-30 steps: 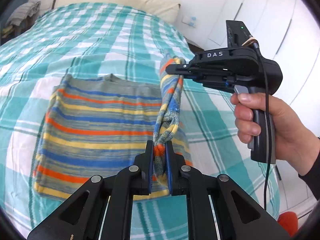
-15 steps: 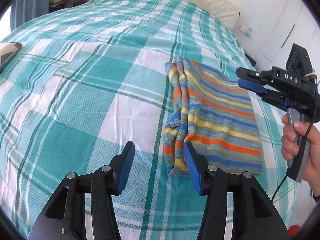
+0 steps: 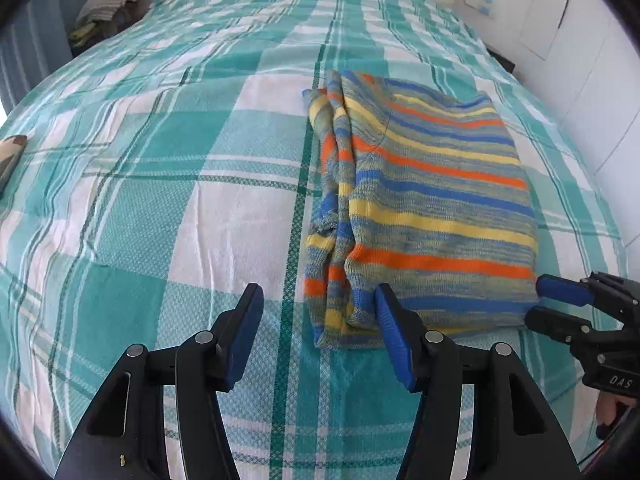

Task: Fold small clothes
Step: 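Open both tools and release the folded sweater, then grasp the folded sweater bundle with both tools and lift it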

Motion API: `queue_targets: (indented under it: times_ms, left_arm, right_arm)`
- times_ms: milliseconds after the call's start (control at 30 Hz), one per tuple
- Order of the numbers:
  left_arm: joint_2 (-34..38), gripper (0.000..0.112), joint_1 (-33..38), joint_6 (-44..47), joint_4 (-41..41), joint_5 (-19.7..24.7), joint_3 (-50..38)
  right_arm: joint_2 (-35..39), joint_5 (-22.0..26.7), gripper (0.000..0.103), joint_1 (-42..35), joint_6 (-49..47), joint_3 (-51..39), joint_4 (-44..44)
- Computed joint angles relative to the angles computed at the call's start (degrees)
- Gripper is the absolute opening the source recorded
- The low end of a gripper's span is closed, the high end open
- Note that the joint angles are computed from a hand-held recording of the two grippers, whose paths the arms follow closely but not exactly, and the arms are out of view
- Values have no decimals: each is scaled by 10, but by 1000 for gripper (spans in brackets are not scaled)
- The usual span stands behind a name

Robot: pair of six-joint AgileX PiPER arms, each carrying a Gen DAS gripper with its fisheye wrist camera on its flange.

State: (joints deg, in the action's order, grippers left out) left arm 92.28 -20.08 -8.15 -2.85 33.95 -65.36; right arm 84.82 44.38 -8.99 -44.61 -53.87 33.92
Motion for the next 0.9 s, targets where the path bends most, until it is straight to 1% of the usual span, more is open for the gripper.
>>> queue_targets:
  times_ms: [33, 67, 100, 133, 200, 233, 300, 367, 400, 433, 467, 500, 533, 567, 600, 633, 700, 767, 800, 900]
  left_arm:
    - [-11, 82, 10, 8, -13, -4, -1]
    - [-12, 87, 24, 24, -37, -7, -11]
    - [-3, 93, 37, 47, -69, -7, -30]
    - [19, 96, 50, 75, -106, 5, -62]
    - [87, 97, 66, 110, -153, 53, -149]
    - [131, 97, 66, 108, -154, 81, -202]
    - [205, 97, 60, 76, -123, 123, -289]
    - [261, 96, 55, 68, -115, 156, -351]
    - [278, 96, 48, 58, -101, 165, -369]
    - [283, 96, 38, 52, -89, 159, -371]
    - [283, 94, 30, 56, -89, 151, -368]
    - [282, 69, 26, 76, -106, 146, -363]
    - [288, 20, 20, 97, -129, 160, -373]
    - [291, 19, 11, 94, -129, 171, -381]
    - [280, 17, 3, 79, -106, 160, -372]
    - [269, 17, -5, 72, -91, 152, -365]
    - [236, 16, -3, 76, -101, 140, -345]
    - [194, 16, 3, 91, -122, 134, -327]
    - [174, 16, 5, 95, -125, 138, -326]
    - [126, 16, 10, 109, -137, 157, -337]
  right_arm:
    - [-7, 22, 51, -19, -10, -8, 21]
    - [-13, 38, 56, -40, -30, -14, 52]
    - [-20, 42, 65, -59, -45, -21, 77]
    - [-20, 38, 72, -70, -45, -33, 90]
    - [9, 44, 75, -88, -13, -78, 97]
    - [35, 55, 75, -100, 5, -105, 104]
    - [90, 60, 75, -115, 42, -153, 123]
    - [150, 64, 75, -112, 86, -203, 135]
    - [184, 78, 75, -112, 98, -227, 150]
    - [215, 90, 75, -107, 107, -248, 163]
    - [248, 116, 73, -102, 109, -268, 178]
    - [270, 121, 57, -86, 111, -275, 183]
    - [271, 103, 47, -60, 113, -270, 164]
    - [251, 62, 44, -29, 119, -256, 123]
    - [232, 27, 33, -1, 130, -244, 84]
    - [220, 15, 29, 15, 142, -241, 61]
    - [187, -4, 27, 31, 168, -234, 22]
    - [154, -4, 26, 38, 167, -239, 6]
    - [138, 2, 26, 39, 165, -245, 5]
    - [97, 41, 26, 31, 155, -275, 25]
